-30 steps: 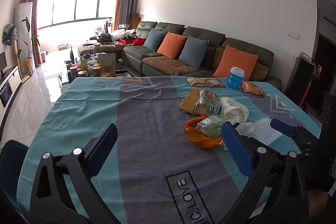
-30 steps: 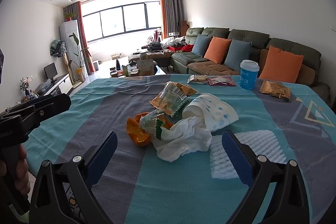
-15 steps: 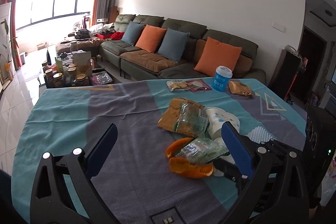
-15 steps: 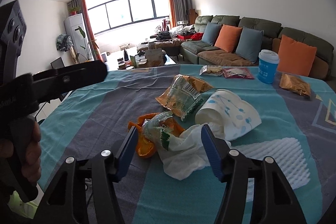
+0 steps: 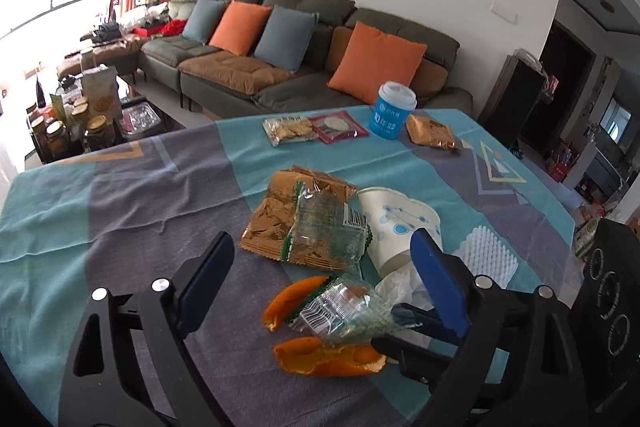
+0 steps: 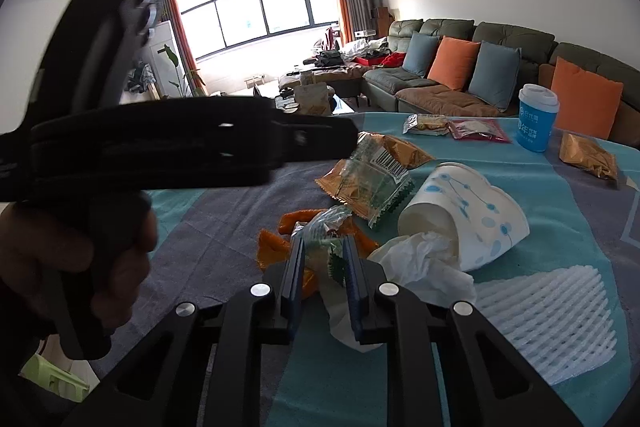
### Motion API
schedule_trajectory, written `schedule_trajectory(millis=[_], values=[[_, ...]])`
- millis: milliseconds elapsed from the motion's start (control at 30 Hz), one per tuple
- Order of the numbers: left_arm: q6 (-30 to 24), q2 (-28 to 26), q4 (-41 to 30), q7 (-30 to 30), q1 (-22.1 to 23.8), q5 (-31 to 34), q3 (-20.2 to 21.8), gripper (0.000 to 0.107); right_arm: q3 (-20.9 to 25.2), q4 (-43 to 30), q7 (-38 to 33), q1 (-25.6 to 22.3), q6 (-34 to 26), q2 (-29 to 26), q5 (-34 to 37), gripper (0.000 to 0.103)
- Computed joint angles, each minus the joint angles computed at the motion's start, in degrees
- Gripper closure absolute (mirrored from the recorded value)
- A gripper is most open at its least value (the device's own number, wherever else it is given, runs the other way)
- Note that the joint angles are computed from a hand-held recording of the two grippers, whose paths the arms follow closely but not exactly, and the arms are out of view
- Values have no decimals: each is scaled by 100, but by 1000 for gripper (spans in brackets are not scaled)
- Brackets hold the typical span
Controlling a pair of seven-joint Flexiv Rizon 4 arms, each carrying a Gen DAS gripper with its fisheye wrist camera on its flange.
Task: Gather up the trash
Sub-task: 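Grasp a clear plastic wrapper with the right tool while the left tool grasps a barcoded wrapper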
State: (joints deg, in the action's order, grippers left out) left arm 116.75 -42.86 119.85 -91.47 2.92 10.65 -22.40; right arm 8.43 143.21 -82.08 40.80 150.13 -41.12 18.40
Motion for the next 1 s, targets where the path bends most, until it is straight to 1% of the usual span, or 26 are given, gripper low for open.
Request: schedule_trajectory(millis=[67,133,267,300,333,367,400,433,467,533,567,600,733,867,900,1000], values=[[-245,-133,-145,40,172,78,-230,19,34,6,34,-61,41,-20,-69,88],[-434,-195,-296,121,131,-14,-251,21,60,18,79,-138,31,-20,-178,89],[-879,-327,-548,476,223,-76,-506,21,87,40,120,-209,85,-44,-298,90],[-995,-345,-602,569,203,-142,-522,24,96,46,138,-230,100,-51,-326,90],[-1139,-378,-669,676,203,-207,-566,29,106,57,157,-269,121,-62,-374,91],[-1251,-416,-716,782,214,-274,-617,30,114,65,170,-282,140,-66,-396,91],[-1373,-450,-787,879,180,-375,-612,34,119,74,178,-286,165,-70,-406,91],[-1537,-446,-851,948,96,-516,-543,39,120,82,185,-315,181,-78,-450,91],[-1646,-464,-893,1027,75,-614,-550,41,130,94,193,-332,198,-81,-483,91],[-1682,-488,-919,1148,-5,-788,-486,47,142,108,217,-377,251,-97,-537,91],[-1680,-489,-929,1205,-69,-868,-429,49,148,117,233,-396,267,-98,-562,91],[-1680,-494,-943,1263,-120,-934,-389,53,157,128,248,-406,289,-100,-572,91],[-1611,-535,-926,1405,-180,-1108,-357,59,161,144,271,-435,332,-104,-635,91],[-1435,-549,-815,1430,-88,-1136,-449,67,169,146,321,-501,392,-130,-695,93],[-1408,-567,-788,1426,-17,-1121,-520,73,175,159,330,-500,414,-129,-689,93],[-1277,-579,-685,1385,161,-1042,-672,77,180,175,341,-490,451,-127,-683,93]])
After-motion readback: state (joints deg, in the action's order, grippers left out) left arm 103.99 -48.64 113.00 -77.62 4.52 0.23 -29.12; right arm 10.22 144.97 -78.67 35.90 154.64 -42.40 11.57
